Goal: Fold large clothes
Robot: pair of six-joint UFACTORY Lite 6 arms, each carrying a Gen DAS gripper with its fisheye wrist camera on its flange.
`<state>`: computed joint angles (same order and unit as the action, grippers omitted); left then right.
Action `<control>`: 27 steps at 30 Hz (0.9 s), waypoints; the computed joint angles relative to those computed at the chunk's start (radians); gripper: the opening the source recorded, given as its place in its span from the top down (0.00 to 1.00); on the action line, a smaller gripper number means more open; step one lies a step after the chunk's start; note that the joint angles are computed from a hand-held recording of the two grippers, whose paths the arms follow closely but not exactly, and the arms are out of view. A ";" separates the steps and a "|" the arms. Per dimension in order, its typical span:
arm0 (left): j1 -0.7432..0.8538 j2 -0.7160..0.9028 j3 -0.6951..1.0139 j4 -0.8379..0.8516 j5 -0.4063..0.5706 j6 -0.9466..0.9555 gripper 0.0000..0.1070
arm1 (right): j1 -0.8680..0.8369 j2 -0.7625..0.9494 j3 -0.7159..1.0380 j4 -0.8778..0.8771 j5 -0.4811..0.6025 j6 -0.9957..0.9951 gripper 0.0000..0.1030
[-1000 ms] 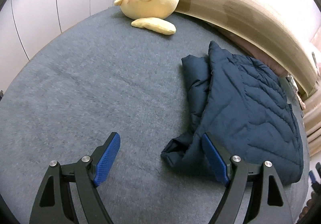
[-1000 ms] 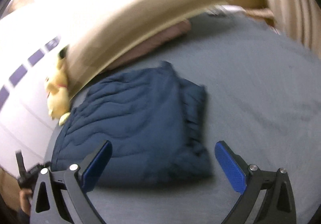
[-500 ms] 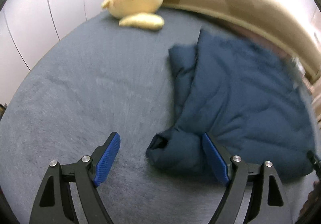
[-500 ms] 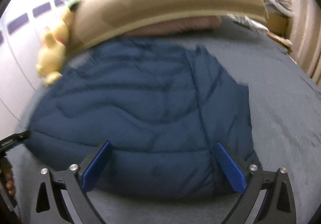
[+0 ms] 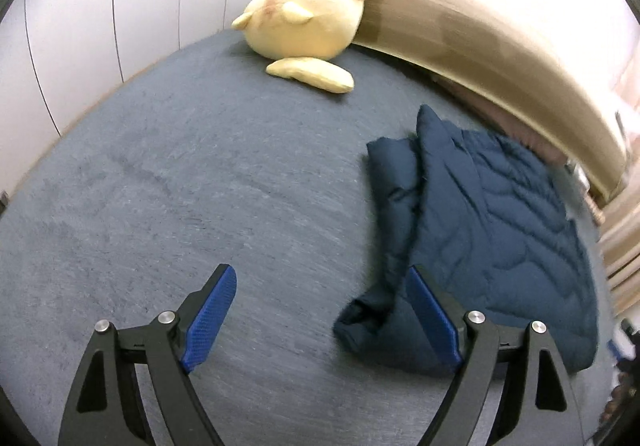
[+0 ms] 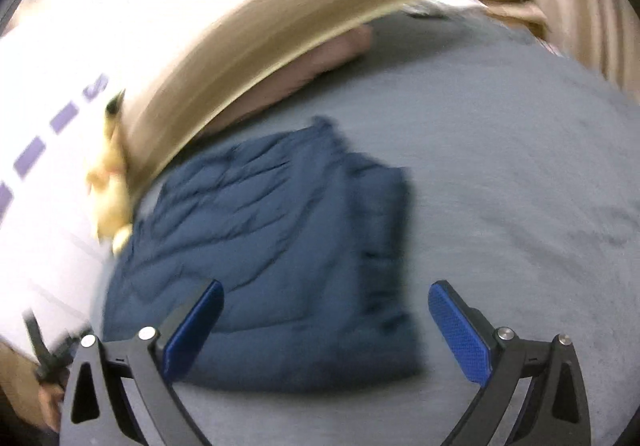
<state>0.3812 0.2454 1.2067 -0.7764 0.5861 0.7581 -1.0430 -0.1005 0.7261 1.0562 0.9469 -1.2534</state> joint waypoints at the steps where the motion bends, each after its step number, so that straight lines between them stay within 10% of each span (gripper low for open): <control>1: 0.017 0.035 0.033 -0.023 0.030 0.019 0.19 | -0.049 0.095 0.060 0.007 0.047 0.006 0.00; 9: -0.022 0.331 0.369 -0.090 0.245 0.012 0.19 | 0.028 0.504 0.333 0.004 0.133 0.081 0.00; 27: -0.131 0.716 0.871 -0.057 0.483 -0.179 0.19 | 0.207 0.679 0.482 0.076 0.128 0.086 0.00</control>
<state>0.2506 0.9618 2.0778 -0.8330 1.0693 0.5791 -0.8356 0.5786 1.2082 1.1322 1.0751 -1.1671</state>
